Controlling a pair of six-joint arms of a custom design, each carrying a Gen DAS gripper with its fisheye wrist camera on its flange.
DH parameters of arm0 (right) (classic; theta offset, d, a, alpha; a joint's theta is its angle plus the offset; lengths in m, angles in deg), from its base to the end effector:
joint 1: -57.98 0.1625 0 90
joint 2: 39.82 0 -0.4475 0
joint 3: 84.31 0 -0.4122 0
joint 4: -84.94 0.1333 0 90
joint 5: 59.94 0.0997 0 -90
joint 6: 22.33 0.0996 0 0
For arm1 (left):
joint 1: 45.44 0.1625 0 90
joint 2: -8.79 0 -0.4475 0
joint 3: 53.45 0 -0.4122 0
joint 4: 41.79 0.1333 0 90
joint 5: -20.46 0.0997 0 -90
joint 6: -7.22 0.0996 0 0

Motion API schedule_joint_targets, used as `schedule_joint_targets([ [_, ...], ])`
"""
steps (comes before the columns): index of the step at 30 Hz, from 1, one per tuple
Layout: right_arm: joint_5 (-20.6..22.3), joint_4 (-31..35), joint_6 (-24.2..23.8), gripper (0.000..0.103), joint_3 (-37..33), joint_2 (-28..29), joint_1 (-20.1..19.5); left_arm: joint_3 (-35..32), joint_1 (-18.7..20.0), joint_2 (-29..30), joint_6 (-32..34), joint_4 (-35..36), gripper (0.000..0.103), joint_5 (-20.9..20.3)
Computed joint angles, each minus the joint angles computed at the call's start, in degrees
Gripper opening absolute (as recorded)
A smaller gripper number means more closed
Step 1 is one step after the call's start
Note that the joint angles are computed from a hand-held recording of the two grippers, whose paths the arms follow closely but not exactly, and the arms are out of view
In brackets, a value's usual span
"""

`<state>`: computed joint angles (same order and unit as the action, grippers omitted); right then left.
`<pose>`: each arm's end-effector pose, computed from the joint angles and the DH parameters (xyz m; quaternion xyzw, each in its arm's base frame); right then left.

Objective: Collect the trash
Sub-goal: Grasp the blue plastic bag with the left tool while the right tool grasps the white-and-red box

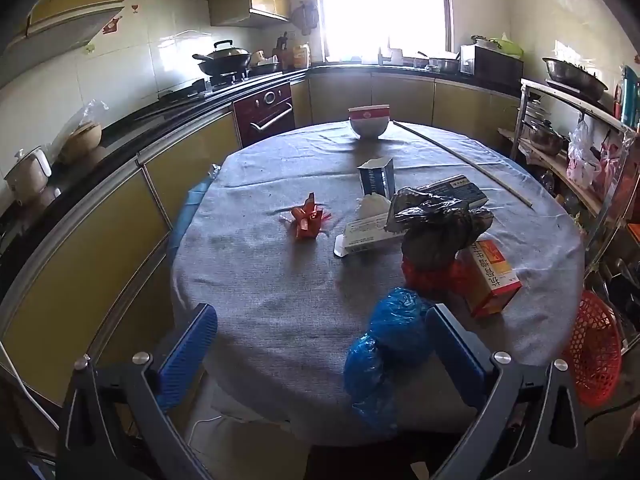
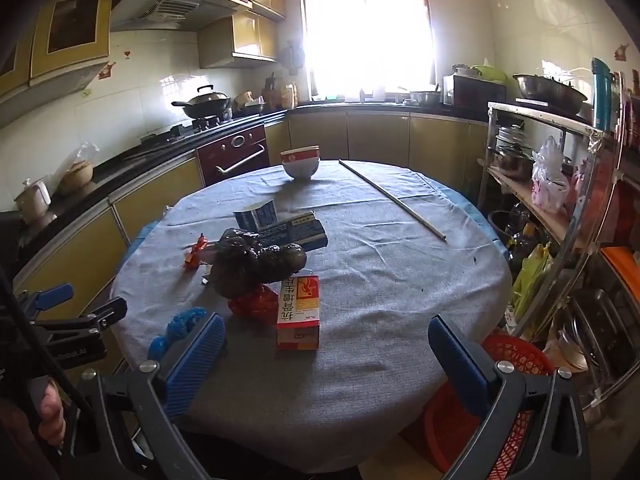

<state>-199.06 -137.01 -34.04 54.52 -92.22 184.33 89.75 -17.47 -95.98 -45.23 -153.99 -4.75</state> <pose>0.2927 -0.2999 0.1311 0.1947 -0.8315 0.4255 0.2994 -0.1537 -0.3346 0.2704 0.1452 0.8267 -0.3815 0.3872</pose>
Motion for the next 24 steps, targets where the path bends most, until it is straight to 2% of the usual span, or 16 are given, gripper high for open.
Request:
schedule_joint_targets([
  [6, 0.0, -1.3, -1.08, 0.103, -0.34, 0.94, -0.04, 0.03, 0.27, -0.14, 0.38, -0.53, 0.103, -0.15],
  [11, 0.02, -0.93, -0.13, 0.103, 0.33, 1.17, 0.62, 0.13, 1.26, 0.3, 1.07, -1.64, 0.103, -0.2],
  [13, 0.98, 1.32, 0.77, 0.103, -0.38, 0.66, -0.37, 0.2, 1.75, 0.27, 1.43, -2.01, 0.103, -0.46],
  [20, 2.38, 0.77, 1.1, 0.103, -0.53, 1.51, -1.25, 0.39, 3.34, 0.85, 2.53, -3.76, 0.103, -0.86],
  [24, 2.55, 3.48, 1.99, 0.103, -1.0, 1.34, -1.77, 0.31, 4.45, 1.28, 3.39, -4.95, 0.103, -1.12],
])
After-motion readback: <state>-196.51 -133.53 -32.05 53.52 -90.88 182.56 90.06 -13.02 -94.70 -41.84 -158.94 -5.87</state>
